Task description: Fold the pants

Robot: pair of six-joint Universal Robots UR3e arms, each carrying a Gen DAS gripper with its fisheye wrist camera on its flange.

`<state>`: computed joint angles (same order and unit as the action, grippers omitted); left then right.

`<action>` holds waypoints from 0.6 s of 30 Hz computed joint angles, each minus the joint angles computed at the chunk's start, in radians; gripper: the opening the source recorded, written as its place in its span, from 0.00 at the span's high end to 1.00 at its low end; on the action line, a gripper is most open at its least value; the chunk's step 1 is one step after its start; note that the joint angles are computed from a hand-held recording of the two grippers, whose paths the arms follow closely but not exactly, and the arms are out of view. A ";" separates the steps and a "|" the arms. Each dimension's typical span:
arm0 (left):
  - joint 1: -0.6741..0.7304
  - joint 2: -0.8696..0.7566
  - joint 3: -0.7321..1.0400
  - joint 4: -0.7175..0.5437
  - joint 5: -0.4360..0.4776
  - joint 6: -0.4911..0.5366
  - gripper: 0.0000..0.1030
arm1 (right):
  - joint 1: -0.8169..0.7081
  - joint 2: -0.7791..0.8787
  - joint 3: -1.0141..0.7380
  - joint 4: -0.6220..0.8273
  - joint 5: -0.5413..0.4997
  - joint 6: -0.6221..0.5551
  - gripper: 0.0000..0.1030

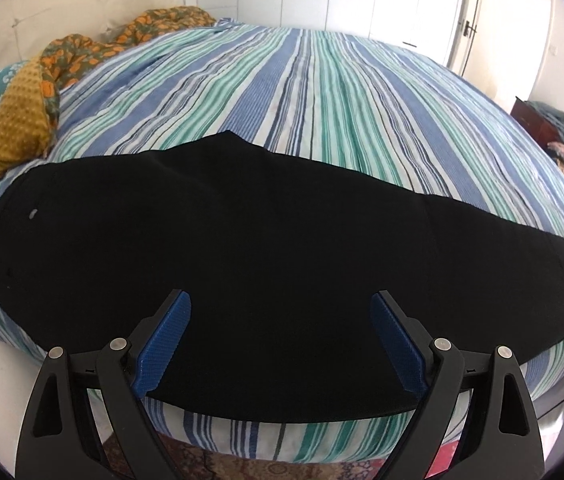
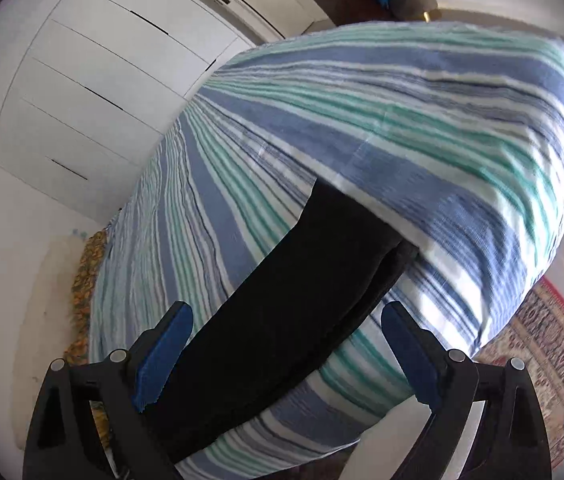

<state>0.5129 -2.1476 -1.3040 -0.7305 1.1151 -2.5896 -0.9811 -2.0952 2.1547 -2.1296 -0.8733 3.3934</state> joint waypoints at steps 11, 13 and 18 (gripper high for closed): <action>0.001 -0.015 0.016 -0.018 0.021 -0.001 0.10 | -0.035 0.266 -0.003 -0.051 0.011 0.028 0.15; 0.003 -0.022 0.023 -0.018 0.027 -0.010 0.10 | -0.045 0.328 -0.004 -0.098 0.041 0.048 0.16; 0.003 -0.035 0.032 -0.015 0.044 -0.019 0.10 | -0.014 0.445 -0.046 -0.245 0.043 0.091 0.29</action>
